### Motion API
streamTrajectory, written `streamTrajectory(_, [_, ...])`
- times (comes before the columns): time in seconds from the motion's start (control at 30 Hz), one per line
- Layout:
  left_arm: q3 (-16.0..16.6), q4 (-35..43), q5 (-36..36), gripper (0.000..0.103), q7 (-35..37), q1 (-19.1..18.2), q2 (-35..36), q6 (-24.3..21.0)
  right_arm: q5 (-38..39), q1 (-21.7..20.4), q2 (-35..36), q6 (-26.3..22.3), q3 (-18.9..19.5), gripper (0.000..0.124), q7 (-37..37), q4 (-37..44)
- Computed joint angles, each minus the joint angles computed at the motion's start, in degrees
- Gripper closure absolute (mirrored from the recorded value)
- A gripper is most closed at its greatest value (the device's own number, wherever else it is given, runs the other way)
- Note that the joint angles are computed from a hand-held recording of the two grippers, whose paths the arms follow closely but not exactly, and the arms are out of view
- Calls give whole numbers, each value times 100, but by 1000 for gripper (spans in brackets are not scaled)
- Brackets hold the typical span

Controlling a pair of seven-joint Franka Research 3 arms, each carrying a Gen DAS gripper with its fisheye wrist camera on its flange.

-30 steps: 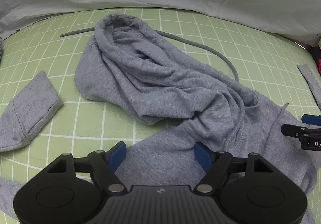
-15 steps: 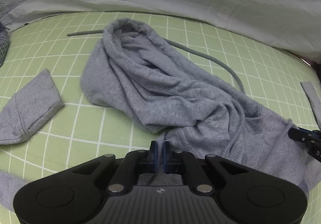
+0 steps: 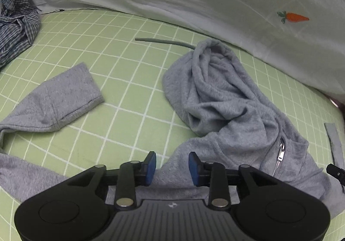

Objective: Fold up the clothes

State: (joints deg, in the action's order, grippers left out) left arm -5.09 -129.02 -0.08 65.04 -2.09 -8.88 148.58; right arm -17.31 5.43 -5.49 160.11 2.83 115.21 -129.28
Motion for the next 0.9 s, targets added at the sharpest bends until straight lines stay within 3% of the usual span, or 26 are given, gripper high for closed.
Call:
streamTrajectory(0.13, [7, 305, -119, 57, -174, 36, 288, 114, 554, 152, 656, 113, -85, 61, -510, 684])
streamTrajectory(0.3, [-76, 716, -68, 53, -229, 63, 685, 8, 1862, 361, 1657, -111, 19, 68, -2163, 1723])
streamTrajectory(0.37, [-101, 764, -98, 52, -203, 67, 738, -9, 2210, 422, 1947, -326, 61, 84, -2579, 2055])
streamTrajectory(0.43, [-112, 746, -124, 51, -138, 73, 715, -28, 2403, 520, 2089, -358, 31, 88, -2838, 2198])
streamTrajectory(0.5, [-116, 716, -128, 51, -103, 77, 679, -37, 2536, 579, 2119, -328, -5, 107, -3095, 2226])
streamTrajectory(0.53, [-115, 697, -127, 51, -96, 78, 657, -37, 2559, 615, 2105, -348, -47, 121, -3143, 2222])
streamTrajectory(0.63, [-108, 648, -148, 51, -138, 83, 585, -55, 2429, 769, 1832, -77, -238, 122, -2978, 1905])
streamTrajectory(0.73, [-97, 524, -173, 51, -131, 68, 405, -6, 1494, 1034, 1208, 276, -564, 122, -2164, 1322])
streamTrajectory(0.9, [-66, 274, -222, 51, -106, -5, 39, 13, 778, 780, -137, 459, -286, 124, -1412, 271])
